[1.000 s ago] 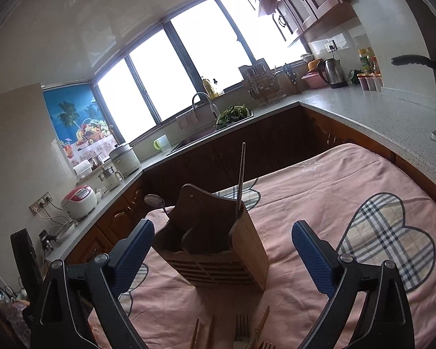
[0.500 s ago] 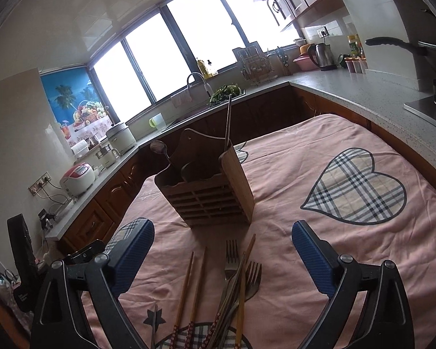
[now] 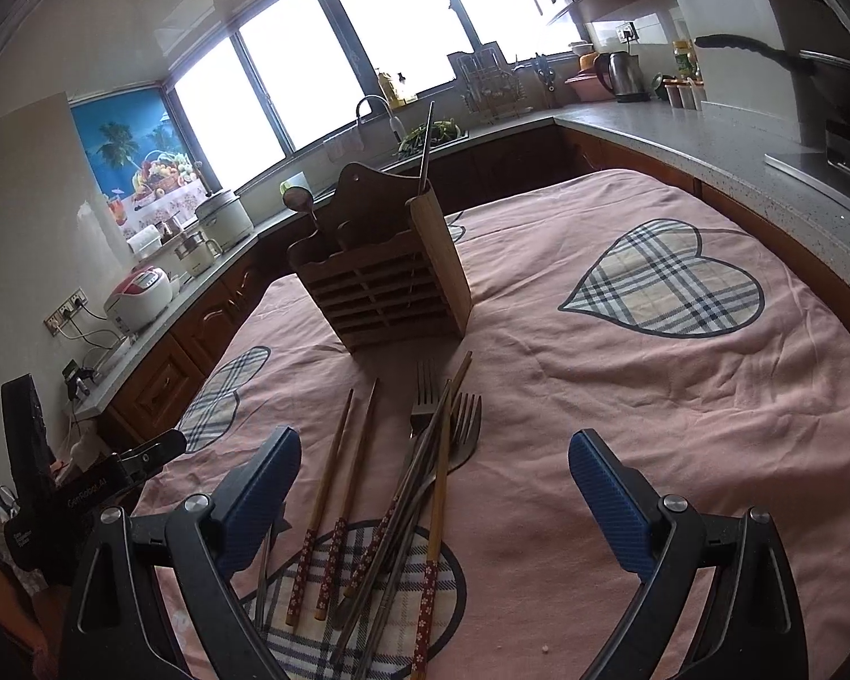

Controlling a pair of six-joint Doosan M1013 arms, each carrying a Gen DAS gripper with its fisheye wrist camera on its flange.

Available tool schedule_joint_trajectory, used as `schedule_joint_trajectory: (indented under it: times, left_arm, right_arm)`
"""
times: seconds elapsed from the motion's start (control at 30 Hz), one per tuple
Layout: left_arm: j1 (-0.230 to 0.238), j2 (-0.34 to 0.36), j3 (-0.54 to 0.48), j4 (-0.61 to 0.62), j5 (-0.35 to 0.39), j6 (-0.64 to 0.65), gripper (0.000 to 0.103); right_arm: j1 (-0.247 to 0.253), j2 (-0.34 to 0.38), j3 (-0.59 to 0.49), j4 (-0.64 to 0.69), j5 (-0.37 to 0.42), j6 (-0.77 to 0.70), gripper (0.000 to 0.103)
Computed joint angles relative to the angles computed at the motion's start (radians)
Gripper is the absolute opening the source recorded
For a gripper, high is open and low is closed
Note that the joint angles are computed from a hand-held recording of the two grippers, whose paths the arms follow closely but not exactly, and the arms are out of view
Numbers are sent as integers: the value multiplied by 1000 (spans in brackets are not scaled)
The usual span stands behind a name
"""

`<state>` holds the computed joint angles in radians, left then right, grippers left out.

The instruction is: Organize utensils

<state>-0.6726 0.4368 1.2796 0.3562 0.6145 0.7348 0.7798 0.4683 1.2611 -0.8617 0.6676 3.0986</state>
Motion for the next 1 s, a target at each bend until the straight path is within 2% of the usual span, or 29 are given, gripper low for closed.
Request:
schedule_joint_trajectory:
  times: [0.43, 0.5, 0.67, 0.77, 0.9, 1.0]
  left_arm:
    - [-10, 17, -7, -60, 55, 84, 90]
    - [-10, 24, -17, -77, 71, 111, 90]
    - [-9, 44, -48, -128, 113, 183, 85]
    - [-5, 59, -71, -178, 146, 246, 77]
    - [0, 85, -105, -235, 200, 312, 61]
    - [5, 99, -122, -262, 222, 332, 55]
  right_arm:
    - [5, 15, -8, 50, 25, -59, 94]
    - [4, 22, -21, 60, 37, -77, 88]
    - [-16, 45, -59, 160, 25, -164, 55]
    - [-32, 65, -88, 246, 6, -243, 45]
    - [-50, 97, -132, 358, -4, -347, 38]
    - [-62, 120, -163, 428, 1, -405, 34]
